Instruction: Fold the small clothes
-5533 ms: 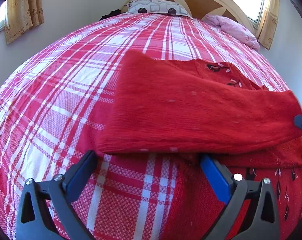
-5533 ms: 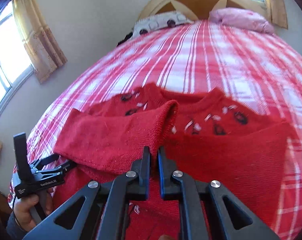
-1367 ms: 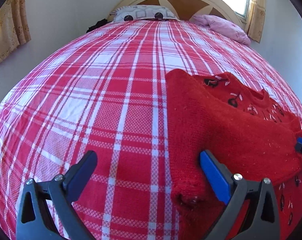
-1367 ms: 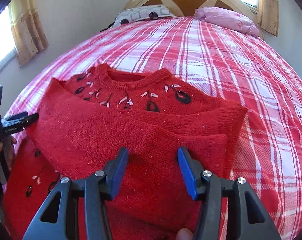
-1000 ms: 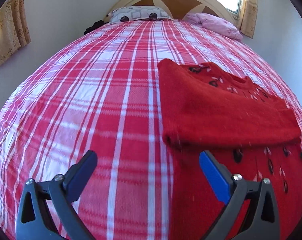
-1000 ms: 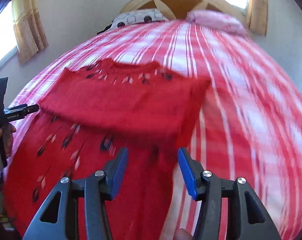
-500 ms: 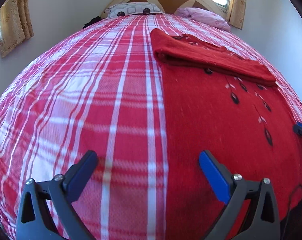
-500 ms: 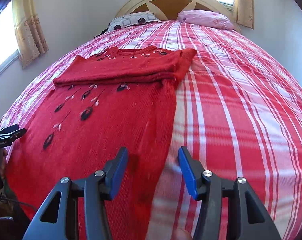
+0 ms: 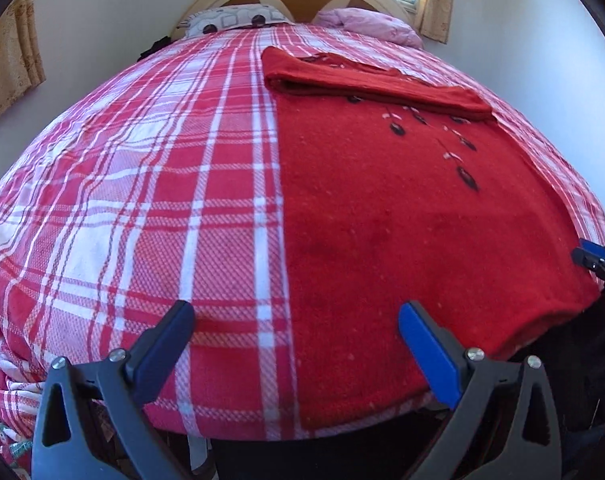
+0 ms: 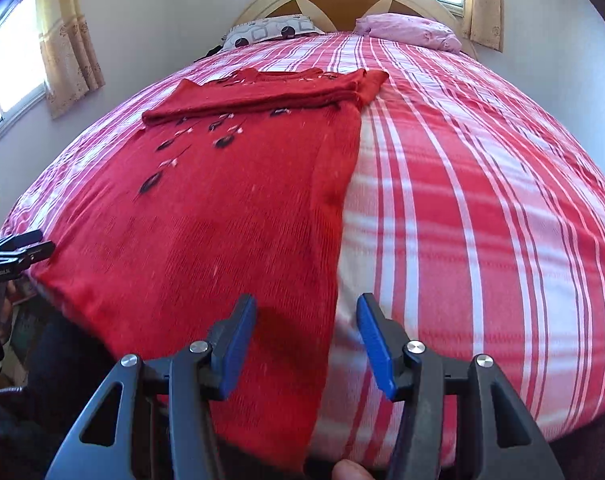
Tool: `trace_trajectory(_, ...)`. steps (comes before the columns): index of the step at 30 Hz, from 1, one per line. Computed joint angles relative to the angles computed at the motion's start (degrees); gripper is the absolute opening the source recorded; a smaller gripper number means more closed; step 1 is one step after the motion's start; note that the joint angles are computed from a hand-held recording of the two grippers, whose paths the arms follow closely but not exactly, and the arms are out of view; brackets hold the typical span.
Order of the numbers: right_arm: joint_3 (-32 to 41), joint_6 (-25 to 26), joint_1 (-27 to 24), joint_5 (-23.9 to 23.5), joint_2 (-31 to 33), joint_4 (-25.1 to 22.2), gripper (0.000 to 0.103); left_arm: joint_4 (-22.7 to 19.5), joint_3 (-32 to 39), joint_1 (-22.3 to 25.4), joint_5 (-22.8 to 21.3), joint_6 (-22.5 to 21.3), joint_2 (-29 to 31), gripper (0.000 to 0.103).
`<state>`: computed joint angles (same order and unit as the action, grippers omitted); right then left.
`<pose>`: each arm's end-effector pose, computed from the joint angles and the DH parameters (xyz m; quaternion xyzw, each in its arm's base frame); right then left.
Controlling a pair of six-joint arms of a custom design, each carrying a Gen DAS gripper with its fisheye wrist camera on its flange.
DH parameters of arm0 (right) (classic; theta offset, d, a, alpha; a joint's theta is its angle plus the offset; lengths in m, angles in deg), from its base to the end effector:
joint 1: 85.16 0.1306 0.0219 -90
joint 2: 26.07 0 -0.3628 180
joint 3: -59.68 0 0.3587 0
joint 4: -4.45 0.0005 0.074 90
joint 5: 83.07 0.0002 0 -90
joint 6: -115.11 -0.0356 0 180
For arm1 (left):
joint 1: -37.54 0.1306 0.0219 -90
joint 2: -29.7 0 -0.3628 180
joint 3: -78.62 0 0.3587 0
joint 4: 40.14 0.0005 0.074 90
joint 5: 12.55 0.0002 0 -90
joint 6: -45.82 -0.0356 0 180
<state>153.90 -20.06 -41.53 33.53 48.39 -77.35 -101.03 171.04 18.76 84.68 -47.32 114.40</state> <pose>0.2370 0.2032 0.5078 0.0683 0.9435 0.0050 0.3242 0.3858 -0.1365 0.4524 0.1996 0.9258 -0.1022 0.3042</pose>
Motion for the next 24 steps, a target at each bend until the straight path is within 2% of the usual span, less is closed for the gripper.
trace_trajectory(5, -1.82, -1.69, 2.40, 0.53, -1.99, -0.09, 0.053, 1.38, -1.74, -0.15, 0.92, 0.07, -1.28, 0.101)
trace_trajectory(12, -2.55, -3.33, 2.84, -1.48, -3.46, 0.96, 0.053, 0.89, -2.89, 1.22, 3.05, -0.03, -3.10, 0.084)
trace_trajectory(14, -2.65, -3.51, 3.25, -2.18, -3.59, 1.22, 0.053, 0.84, -3.04, 1.51, 3.84, 0.13, -3.31, 0.082)
trace_trajectory(16, -2.57, -3.22, 3.79, -2.44, -3.38, 1.15, 0.043, 0.76, -2.97, 1.63, 4.87, 0.44, -3.31, 0.080)
trace_trajectory(18, -2.45, -2.70, 4.05, -2.31, -3.18, 1.06, 0.042, 1.00, -3.29, 1.23, 4.52, 0.32, -3.61, 0.071)
trace_trajectory(20, -2.94, -2.74, 3.86, -2.53, -3.51, 1.64, 0.041, 0.56, -3.21, 0.77, 3.68, -0.26, -3.70, 0.068)
trace_trajectory(24, -3.57, -3.56, 3.41, -3.79, -4.48, 2.49, 0.033, -1.41, -2.05, 1.70, 6.42, 0.77, -3.32, 0.053)
